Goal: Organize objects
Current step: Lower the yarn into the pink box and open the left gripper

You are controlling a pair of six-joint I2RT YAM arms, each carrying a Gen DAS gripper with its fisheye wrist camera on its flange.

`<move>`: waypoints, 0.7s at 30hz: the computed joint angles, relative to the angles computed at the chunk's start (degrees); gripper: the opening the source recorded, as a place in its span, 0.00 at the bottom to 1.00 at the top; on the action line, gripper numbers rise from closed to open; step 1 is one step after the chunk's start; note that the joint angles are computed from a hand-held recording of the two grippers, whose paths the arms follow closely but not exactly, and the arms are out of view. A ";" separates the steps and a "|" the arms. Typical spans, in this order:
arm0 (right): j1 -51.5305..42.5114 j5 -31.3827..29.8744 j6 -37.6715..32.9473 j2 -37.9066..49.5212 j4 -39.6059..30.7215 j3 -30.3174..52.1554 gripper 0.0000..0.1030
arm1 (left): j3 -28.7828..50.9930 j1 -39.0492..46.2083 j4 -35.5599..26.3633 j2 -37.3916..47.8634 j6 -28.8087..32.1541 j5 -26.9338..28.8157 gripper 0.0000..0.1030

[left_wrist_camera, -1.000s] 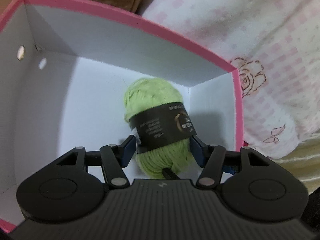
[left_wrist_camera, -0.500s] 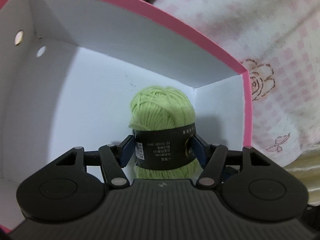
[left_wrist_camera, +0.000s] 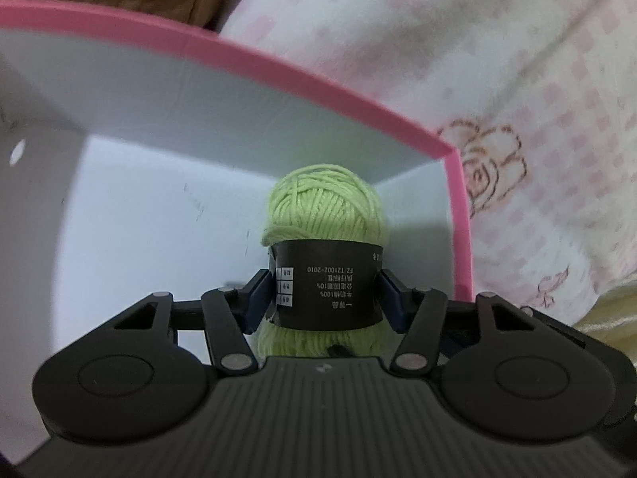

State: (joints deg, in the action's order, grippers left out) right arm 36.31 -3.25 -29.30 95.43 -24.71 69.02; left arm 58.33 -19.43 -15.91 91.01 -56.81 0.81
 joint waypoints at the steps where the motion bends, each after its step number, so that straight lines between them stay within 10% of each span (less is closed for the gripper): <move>1: 0.33 0.81 -0.13 0.13 0.82 -0.18 0.37 | 0.23 0.52 0.17 0.31 0.18 0.28 0.55; 12: -0.27 -1.62 -1.53 -1.04 6.92 -5.62 0.33 | -3.83 1.99 -3.25 -6.63 2.23 -1.07 0.65; 21: -1.63 -6.22 -0.50 -4.23 4.16 -7.77 0.36 | -8.13 0.98 6.80 -6.48 2.38 -3.20 0.42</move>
